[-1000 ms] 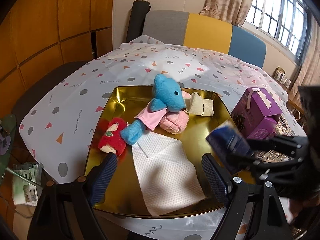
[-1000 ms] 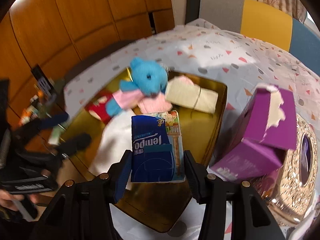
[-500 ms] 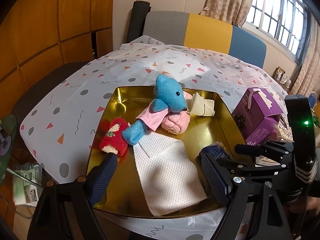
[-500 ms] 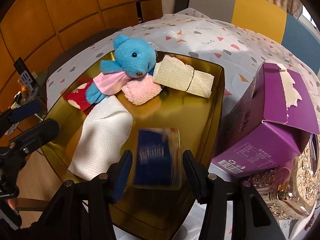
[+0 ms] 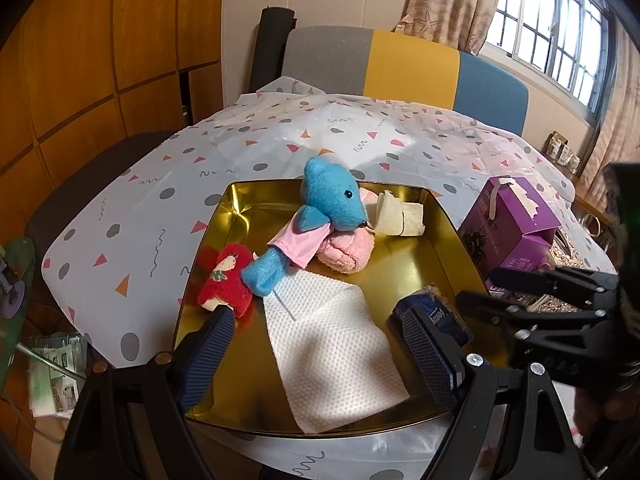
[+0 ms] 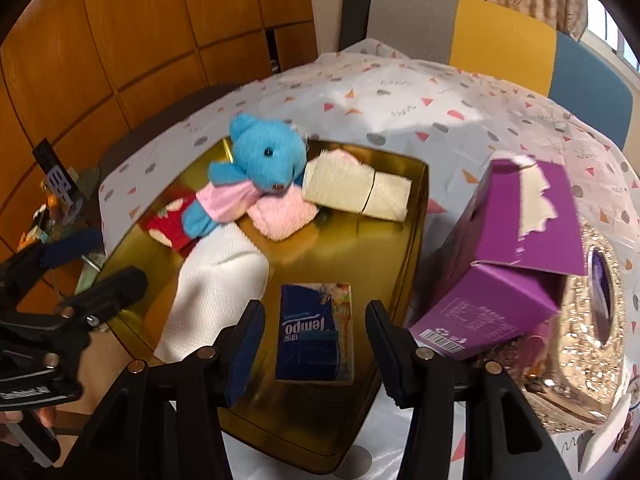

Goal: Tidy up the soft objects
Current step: 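Carry the blue Tempo tissue pack into the gold tray with the right tool and release, then reach the left tool to the white sponge block and grasp it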

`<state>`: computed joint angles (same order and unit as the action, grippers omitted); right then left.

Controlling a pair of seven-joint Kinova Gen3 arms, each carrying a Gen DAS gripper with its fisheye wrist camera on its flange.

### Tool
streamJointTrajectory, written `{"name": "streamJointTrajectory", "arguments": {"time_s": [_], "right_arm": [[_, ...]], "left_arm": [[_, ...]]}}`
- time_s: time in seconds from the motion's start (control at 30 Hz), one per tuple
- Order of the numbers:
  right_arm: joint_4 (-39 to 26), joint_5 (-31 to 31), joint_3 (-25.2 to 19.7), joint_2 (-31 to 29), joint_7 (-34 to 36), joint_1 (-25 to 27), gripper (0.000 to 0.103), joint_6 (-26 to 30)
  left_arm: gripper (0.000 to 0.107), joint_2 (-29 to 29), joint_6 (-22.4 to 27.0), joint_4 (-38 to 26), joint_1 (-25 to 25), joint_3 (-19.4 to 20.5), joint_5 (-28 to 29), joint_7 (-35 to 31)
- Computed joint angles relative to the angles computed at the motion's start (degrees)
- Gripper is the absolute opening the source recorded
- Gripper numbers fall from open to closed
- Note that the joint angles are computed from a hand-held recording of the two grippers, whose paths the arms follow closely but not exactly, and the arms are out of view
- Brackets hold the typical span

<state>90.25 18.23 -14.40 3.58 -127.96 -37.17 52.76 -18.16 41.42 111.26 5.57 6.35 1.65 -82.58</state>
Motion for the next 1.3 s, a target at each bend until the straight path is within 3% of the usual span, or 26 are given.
{"name": "streamJointTrajectory", "arguments": {"time_s": [0.23, 0.5, 0.73, 1.13, 1.3], "right_arm": [[2.6, 3.1, -0.8, -4.6, -3.3, 1.1, 0.053, -1.8], [7.3, 4.2, -2.7, -12.5, -6.6, 7.5, 0.053, -3.7], [12.3, 4.0, -3.2, -19.7, -10.8, 17.3, 0.053, -1.4], [21.2, 0.4, 4.2, -32.2, -21.6, 42.0, 0.053, 2.3], [23.0, -0.5, 8.9, -35.3, -20.6, 47.1, 0.054, 2.7]], "left_arm": [[0.087, -0.6, 0.1, -0.3, 0.5, 0.7, -0.3, -0.3], [0.087, -0.7, 0.1, -1.4, 1.9, 2.3, -1.0, -1.1], [0.087, 0.0, -0.2, -3.1, 4.9, 3.1, -0.1, -3.6], [0.087, 3.5, -1.2, -9.2, 13.3, 4.9, 4.7, -12.8], [0.087, 7.9, -0.6, -14.5, 17.0, 7.9, 6.4, -15.9]]}}
